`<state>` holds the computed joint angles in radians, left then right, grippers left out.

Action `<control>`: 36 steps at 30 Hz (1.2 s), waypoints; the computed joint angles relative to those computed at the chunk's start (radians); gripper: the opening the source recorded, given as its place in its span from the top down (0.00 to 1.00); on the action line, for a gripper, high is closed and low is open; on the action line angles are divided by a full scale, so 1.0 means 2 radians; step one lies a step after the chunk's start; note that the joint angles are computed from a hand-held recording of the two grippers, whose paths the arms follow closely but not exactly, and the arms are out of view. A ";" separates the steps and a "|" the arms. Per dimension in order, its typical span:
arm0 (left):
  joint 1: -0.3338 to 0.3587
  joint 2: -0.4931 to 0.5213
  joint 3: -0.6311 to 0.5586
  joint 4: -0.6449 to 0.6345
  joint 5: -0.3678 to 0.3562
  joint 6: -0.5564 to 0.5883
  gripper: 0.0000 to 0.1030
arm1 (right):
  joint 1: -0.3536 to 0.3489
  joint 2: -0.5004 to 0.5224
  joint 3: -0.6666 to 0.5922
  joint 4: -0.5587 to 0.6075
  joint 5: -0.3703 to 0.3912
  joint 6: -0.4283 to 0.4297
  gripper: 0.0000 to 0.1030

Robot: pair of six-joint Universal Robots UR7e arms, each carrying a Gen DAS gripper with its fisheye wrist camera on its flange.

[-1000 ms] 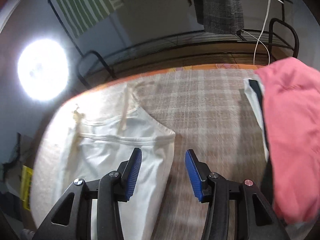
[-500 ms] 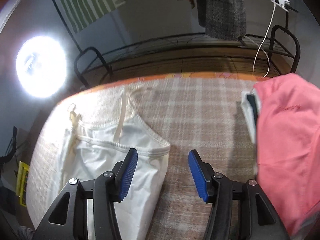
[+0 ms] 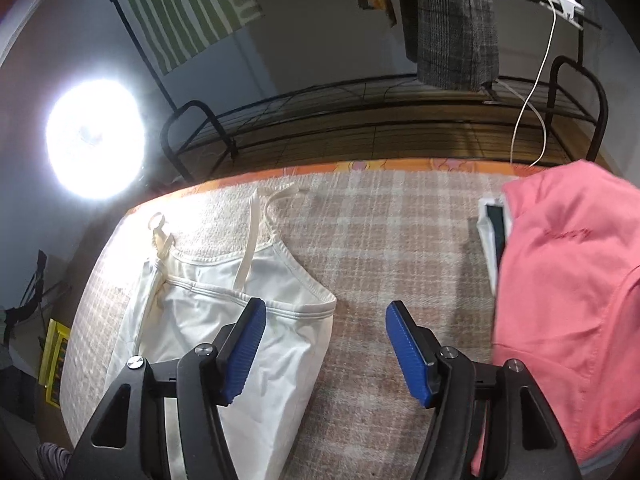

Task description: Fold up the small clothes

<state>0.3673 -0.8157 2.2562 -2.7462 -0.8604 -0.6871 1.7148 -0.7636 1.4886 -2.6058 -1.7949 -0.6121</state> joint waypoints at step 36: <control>-0.060 -0.208 0.195 -0.043 0.050 -0.325 0.95 | 0.102 0.090 -0.018 -0.050 -0.109 0.031 0.96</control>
